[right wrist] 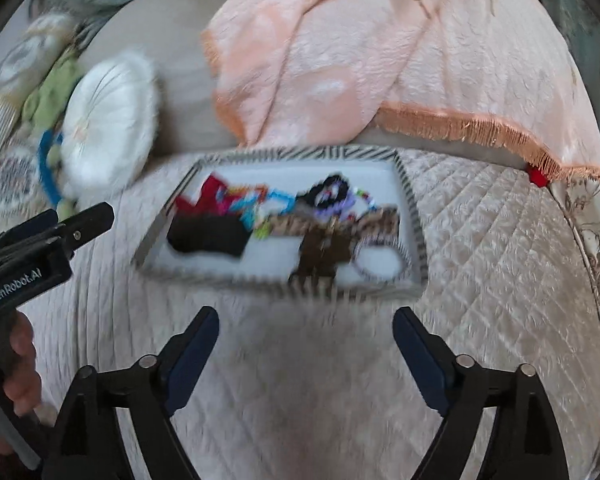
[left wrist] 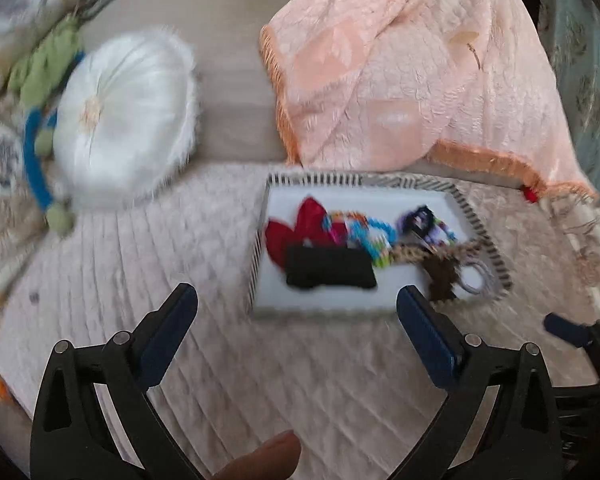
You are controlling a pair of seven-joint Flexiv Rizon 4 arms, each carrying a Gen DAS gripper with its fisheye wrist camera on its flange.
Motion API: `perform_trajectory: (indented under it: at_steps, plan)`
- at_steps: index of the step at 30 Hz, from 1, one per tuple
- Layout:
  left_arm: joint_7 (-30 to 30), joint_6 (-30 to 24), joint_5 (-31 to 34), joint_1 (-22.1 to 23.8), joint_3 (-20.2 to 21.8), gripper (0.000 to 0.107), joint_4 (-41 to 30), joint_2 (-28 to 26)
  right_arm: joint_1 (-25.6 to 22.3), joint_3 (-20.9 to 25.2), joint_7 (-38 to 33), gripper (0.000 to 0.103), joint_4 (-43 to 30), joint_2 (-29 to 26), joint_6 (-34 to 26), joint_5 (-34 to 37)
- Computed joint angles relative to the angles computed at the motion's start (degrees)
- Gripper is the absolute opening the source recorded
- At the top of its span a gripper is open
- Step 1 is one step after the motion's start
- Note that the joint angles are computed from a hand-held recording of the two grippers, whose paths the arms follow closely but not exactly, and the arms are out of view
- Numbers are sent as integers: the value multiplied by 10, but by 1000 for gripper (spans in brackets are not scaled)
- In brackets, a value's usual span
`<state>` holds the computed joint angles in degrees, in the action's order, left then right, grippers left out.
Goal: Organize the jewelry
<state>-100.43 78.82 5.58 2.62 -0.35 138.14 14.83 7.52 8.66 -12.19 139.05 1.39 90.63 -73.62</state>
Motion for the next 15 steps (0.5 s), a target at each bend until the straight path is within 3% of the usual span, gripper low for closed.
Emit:
perform_trajectory:
  at_steps: [2, 5, 10, 15]
  plan:
    - [34, 14, -57, -39, 32, 100, 21, 6, -13, -3, 38, 87, 12, 14, 5, -52]
    - [63, 33, -100, -61, 38, 100, 33, -1, -30, -5, 73, 87, 24, 28, 10, -84]
    - [6, -19, -2, -2, -30, 100, 7, -5, -44, -9, 104, 87, 24, 28, 22, -113]
    - [-13, -39, 29, -11, -27, 100, -8, -21, -45, -13, 125, 87, 18, 30, 20, -147]
